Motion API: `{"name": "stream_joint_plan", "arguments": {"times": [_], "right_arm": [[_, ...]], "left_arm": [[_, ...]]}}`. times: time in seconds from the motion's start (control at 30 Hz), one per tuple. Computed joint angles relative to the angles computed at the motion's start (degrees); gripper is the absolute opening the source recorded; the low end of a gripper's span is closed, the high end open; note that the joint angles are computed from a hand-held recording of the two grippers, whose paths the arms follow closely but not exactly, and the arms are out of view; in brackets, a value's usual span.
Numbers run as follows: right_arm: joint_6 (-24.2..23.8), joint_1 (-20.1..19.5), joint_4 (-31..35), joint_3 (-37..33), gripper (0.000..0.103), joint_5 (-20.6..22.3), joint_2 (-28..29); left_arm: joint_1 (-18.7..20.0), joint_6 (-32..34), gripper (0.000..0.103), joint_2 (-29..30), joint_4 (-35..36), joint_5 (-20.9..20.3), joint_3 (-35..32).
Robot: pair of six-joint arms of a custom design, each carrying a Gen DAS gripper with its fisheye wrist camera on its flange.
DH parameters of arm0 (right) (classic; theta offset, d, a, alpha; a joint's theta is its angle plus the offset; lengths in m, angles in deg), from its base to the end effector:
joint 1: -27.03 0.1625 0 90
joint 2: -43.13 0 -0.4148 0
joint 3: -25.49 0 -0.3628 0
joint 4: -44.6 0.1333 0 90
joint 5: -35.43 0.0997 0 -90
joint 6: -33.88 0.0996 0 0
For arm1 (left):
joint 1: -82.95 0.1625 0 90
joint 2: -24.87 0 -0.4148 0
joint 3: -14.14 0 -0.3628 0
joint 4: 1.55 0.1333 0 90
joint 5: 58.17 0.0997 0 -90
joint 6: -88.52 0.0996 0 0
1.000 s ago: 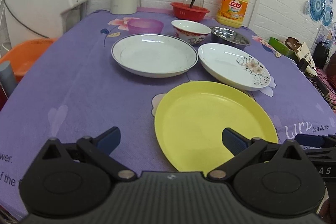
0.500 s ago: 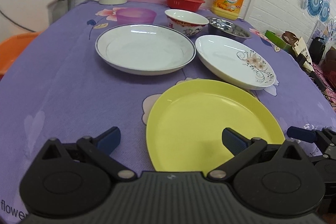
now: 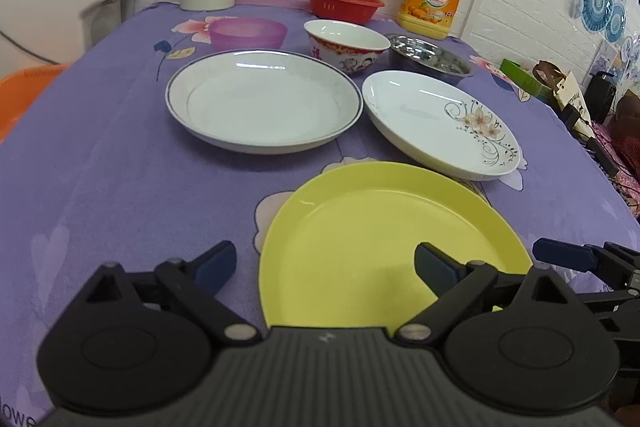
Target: Organize plates and bowls
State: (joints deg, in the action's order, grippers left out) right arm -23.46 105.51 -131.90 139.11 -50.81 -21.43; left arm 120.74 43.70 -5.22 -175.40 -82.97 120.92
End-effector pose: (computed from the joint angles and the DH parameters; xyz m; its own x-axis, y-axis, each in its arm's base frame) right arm 0.0261 -0.5722 0.2447 -0.6654 -0.5685 0.4837 -0.7443 0.5547 -0.3719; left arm -0.2948 -0.5117 -0.0116 -0.7984 -0.2426 -0.5510 0.3120 0.6160 -0.7233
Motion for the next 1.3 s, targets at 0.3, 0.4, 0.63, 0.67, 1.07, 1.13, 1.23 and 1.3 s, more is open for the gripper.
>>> {"name": "stream_joint_plan", "arguments": {"times": [0.3,0.4,0.63,0.67,1.07,1.13,1.23,1.3], "right_arm": [[-4.09,0.36,-2.38,0.98,0.103,-0.89,1.34],[-5.09,-0.16,-4.71,2.05,0.103,0.31,1.57],[-3.85,0.96,-8.37,5.32,0.103,-0.78,1.31],[-3.7,1.25,-7.59,5.37,0.103,-0.88,1.15],[-7.13,6.72,-4.04,6.67,0.103,0.74,3.75],[-7.01,7.08,-4.74,6.58,0.103,-0.12,4.28],[-6.22,7.34,-5.9,6.39,0.103,-1.35,4.74],[-5.9,7.64,-6.91,6.0,0.103,-2.22,5.34]], "left_arm": [[-0.29,0.44,0.067,1.54,2.69,2.79,-0.85],[-0.51,2.54,0.061,2.53,1.13,3.28,-1.38],[-1.3,-3.35,0.054,0.17,4.32,3.7,1.6],[-1.61,-5.8,0.054,-0.88,5.9,4.05,2.81],[-3.54,-38.94,0.053,-13.58,34.5,8.45,12.63],[-3.12,-36.13,0.053,-12.97,31.02,8.44,12.78],[-2.34,-29.72,0.052,-11.35,23.89,8.76,12.37],[-1.94,-25.97,0.052,-10.04,19.25,9.2,12.09]]}}
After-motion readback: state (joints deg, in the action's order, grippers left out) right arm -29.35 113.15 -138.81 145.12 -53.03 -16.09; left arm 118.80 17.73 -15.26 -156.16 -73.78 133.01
